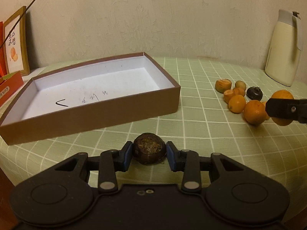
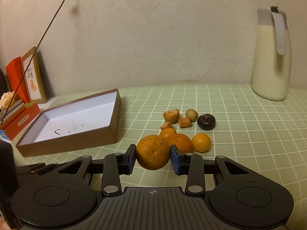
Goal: Organize fruits
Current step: 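Carry the dark fruit and the mandarin in both grippers over the cardboard box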
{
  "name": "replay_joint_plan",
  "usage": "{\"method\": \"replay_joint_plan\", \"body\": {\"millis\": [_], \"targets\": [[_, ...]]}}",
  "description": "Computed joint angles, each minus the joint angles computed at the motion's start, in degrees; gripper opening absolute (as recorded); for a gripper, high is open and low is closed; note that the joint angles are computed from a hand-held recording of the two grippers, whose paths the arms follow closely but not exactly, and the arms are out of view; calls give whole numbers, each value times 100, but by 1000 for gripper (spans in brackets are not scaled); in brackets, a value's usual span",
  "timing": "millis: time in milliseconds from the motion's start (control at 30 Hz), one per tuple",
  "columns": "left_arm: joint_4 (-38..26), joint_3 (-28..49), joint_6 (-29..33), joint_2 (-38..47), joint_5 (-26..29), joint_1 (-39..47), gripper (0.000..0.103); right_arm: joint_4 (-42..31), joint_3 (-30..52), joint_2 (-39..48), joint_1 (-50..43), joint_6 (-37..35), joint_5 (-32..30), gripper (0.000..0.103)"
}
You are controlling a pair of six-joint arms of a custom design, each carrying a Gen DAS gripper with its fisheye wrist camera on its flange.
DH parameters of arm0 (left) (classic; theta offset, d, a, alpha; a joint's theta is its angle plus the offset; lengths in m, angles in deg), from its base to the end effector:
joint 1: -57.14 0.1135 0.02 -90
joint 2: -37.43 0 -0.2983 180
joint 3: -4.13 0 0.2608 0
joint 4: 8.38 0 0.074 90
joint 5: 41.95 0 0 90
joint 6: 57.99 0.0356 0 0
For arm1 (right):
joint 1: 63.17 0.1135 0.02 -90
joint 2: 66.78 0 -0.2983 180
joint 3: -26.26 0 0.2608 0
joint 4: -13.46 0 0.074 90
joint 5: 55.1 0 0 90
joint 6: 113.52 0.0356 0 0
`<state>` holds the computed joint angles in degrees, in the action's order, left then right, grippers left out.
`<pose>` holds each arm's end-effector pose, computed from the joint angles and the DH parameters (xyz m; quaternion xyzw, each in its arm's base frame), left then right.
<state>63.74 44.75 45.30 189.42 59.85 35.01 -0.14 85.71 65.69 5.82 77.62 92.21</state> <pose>0.2498 -0.1094 -0.0581 0.3154 0.8427 -0.1255 0.4178 0.1366 0.2722 -0.0090 0.2565 0.8389 -0.0155 0.4798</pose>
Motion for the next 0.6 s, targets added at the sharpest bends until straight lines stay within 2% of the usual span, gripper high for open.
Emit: {"method": "replay_joint_plan", "body": {"millis": [200,267,300,333,500,600], "targets": [[134,25,-67,101,-21,-7,31,127,-53,-26,16,-5,16,38],[140,34,-111,101,-119,-37,36,186,-92,-50,28,3,36,38],[84,41,-141,80,-68,-14,35,177,-101,-65,46,35,63,38],[-25,46,-131,18,74,32,29,95,-84,-76,74,89,100,38],[-116,21,-95,-74,57,28,28,-106,-32,-131,132,211,209,38],[295,-143,-88,-83,-17,52,28,-155,-36,-208,158,206,267,38]]}}
